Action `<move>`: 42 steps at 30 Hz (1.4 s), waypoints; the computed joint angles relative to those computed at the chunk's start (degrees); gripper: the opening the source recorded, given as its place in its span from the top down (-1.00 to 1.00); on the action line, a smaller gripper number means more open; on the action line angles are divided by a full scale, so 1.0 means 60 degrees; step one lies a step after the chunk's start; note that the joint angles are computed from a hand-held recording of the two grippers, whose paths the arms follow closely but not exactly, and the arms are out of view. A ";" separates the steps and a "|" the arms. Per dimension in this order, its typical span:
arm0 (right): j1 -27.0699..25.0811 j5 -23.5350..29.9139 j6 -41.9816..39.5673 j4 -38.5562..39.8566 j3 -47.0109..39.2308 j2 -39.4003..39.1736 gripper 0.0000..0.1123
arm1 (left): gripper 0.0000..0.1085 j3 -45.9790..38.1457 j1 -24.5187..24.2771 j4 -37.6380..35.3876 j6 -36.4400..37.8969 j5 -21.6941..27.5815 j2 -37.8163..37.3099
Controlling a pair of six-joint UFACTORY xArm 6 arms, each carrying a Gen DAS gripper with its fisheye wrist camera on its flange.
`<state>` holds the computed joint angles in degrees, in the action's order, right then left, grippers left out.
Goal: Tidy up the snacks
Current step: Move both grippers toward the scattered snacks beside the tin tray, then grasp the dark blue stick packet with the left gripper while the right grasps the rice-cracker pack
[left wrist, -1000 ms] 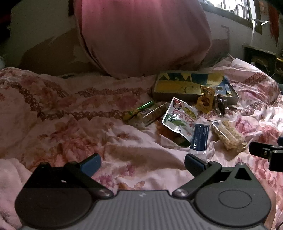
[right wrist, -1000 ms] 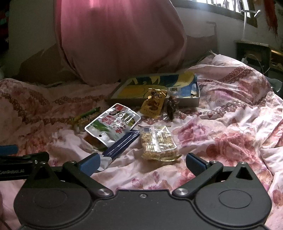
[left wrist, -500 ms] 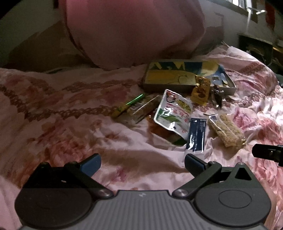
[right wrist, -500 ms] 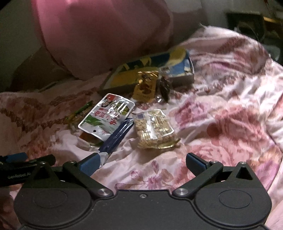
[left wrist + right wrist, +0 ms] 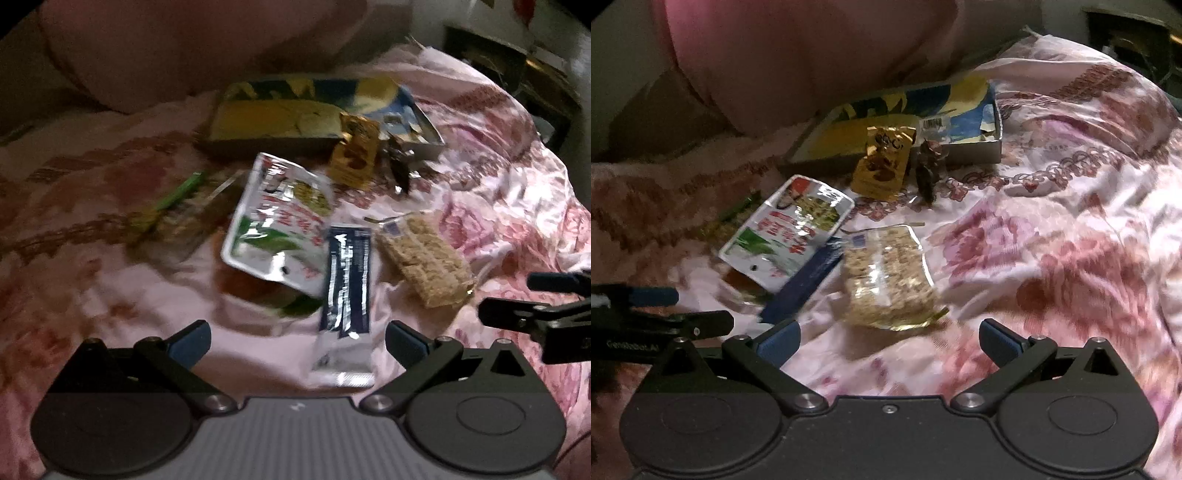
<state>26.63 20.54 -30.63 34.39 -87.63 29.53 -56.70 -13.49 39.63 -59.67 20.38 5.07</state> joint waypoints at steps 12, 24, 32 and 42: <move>-0.0339 0.1119 -0.1439 0.0849 -0.2160 0.1655 -0.82 | -0.89 -0.0293 0.0209 -0.4546 0.4102 -0.1305 0.1145; -0.0238 0.1510 -0.2239 0.1991 -0.3375 0.2561 -0.78 | -0.49 -0.0058 -0.0004 -0.7098 0.6170 -0.1990 0.1182; -0.0078 0.1226 -0.1662 0.1211 -0.3721 0.2955 -0.66 | -0.08 -0.0254 -0.0034 -0.7457 0.6472 -0.2291 0.1526; 0.0098 0.0711 -0.1488 0.0229 -0.3310 0.2829 -0.50 | 0.31 -0.0398 -0.0022 -0.7062 0.6335 -0.2274 0.1684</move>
